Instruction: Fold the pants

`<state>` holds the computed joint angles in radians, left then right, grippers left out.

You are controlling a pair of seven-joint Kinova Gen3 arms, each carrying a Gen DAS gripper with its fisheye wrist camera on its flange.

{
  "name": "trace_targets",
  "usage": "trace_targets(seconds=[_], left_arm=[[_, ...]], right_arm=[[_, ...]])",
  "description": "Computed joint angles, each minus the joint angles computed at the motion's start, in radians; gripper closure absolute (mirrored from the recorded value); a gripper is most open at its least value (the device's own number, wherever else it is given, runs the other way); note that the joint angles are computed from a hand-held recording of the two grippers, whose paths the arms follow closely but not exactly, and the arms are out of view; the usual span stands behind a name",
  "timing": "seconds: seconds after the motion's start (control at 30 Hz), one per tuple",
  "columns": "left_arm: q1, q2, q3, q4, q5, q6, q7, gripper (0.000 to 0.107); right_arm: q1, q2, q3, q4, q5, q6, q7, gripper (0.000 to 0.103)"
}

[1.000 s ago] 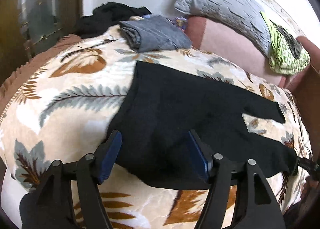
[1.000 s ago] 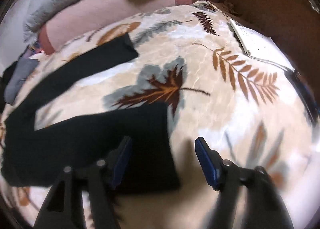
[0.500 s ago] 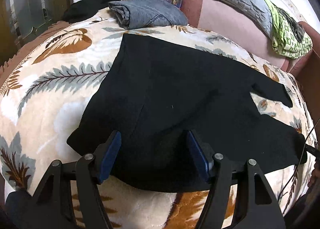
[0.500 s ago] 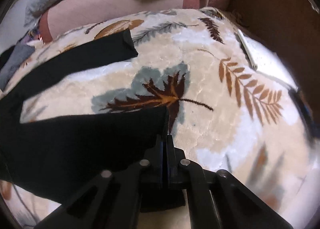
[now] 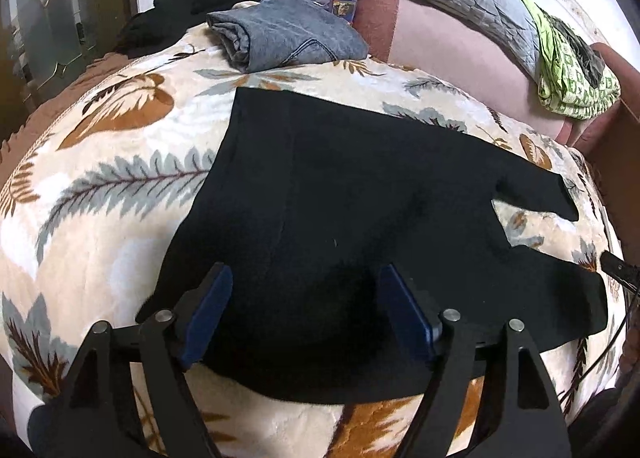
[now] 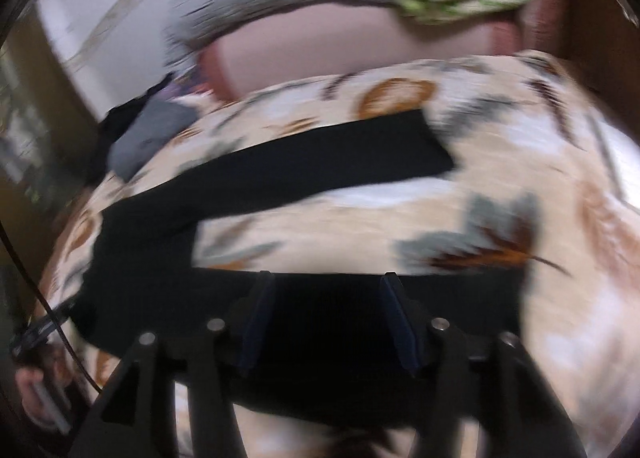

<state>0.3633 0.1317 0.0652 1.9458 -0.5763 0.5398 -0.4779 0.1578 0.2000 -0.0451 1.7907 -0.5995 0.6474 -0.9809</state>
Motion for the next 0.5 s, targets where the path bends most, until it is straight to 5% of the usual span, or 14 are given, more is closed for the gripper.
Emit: trace_targets(seconds=[0.13,0.4,0.5], left_arm=[[-0.062,0.011,0.067,-0.022,-0.010,0.007,-0.021,0.028],[-0.433,0.070,0.395,-0.119,0.106,-0.020,-0.331,0.024],[-0.566,0.141,0.526,-0.198,0.105,-0.001,-0.453,0.023]], right_arm=[[-0.066,0.045,-0.036,-0.050,0.040,0.005,-0.016,0.047],[-0.173,0.176,-0.076,-0.236,0.179,0.042,-0.044,0.046],[-0.206,0.237,-0.084,-0.341,0.245,0.063,-0.039,0.036]])
